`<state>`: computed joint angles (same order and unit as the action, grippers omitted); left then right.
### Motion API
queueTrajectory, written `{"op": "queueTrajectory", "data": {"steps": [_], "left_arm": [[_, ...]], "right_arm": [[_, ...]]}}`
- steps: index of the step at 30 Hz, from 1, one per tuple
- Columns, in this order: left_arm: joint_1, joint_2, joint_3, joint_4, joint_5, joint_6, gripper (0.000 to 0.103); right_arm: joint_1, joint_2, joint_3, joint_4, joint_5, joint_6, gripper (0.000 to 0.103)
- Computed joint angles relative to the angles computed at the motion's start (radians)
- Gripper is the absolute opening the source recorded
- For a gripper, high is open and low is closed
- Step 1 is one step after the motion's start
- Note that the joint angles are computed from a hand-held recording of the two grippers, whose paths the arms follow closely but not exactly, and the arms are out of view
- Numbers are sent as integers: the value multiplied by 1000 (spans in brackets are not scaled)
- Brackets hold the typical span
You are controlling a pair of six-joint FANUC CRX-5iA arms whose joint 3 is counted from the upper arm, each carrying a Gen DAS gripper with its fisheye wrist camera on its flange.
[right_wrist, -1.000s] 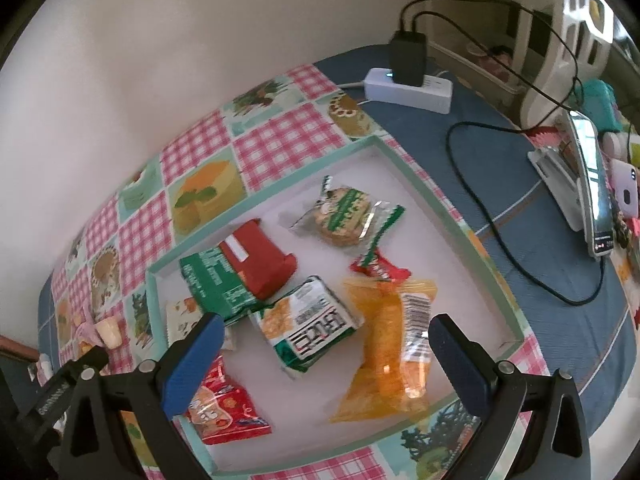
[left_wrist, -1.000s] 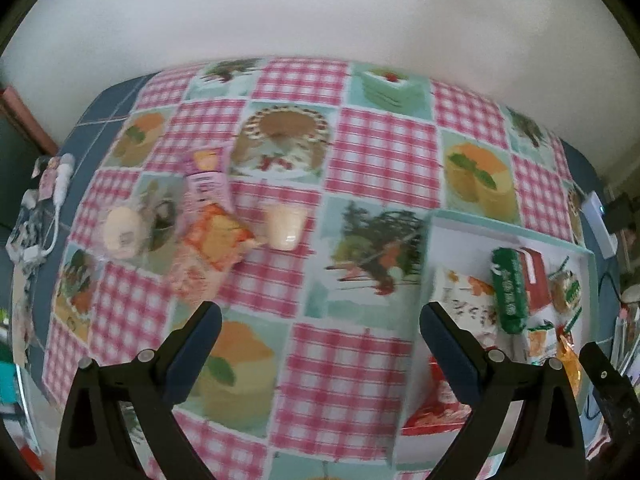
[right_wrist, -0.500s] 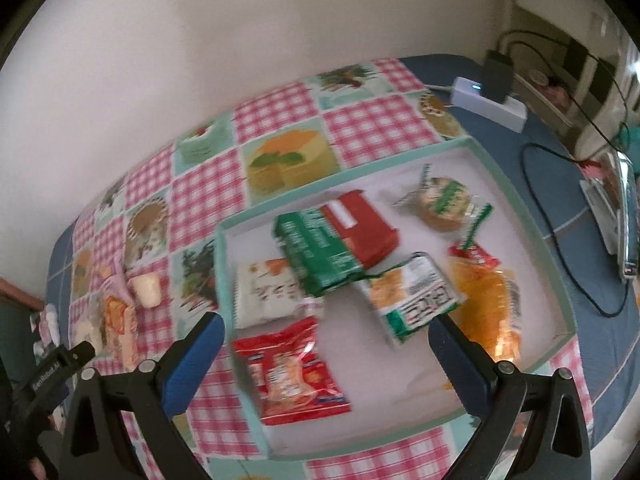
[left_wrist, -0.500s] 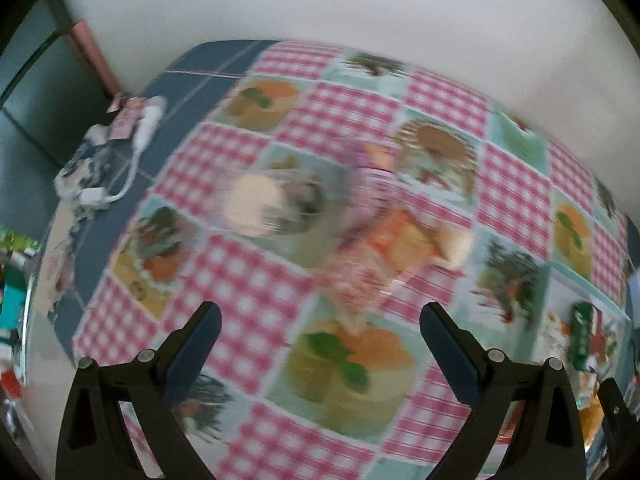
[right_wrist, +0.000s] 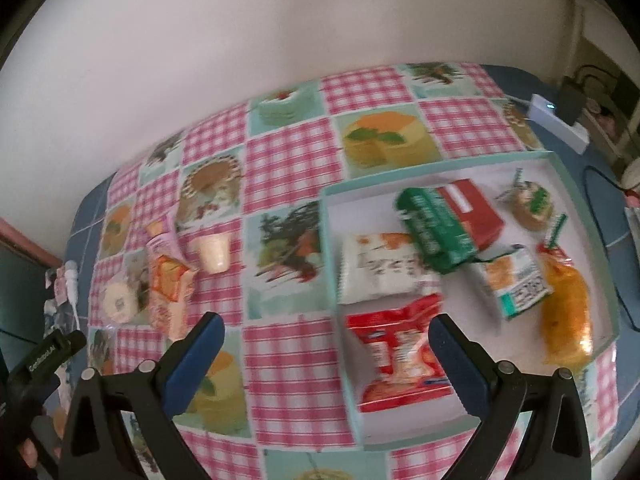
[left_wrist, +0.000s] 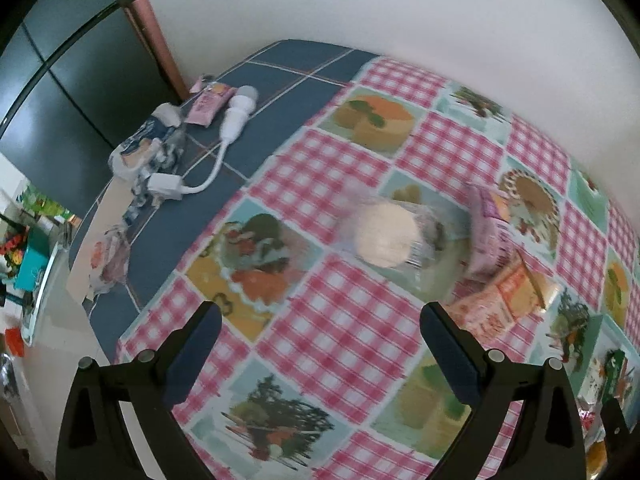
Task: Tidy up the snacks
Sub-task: 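Move both open grippers back from the tray to the remaining snacks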
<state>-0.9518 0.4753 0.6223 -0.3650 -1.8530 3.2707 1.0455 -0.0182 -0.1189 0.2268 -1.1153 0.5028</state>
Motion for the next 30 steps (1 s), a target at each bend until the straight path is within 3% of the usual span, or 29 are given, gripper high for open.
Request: {"op": "queueTrajectory", "data": {"steps": [14,30], "left_arm": [[31,-175,-281,50,168,149,99],[81,-238,-372,44,320,129,99]], "right_arm": [[36,78,62,-63,49,47,103],[62,181,136,-51,23,82,103]]}}
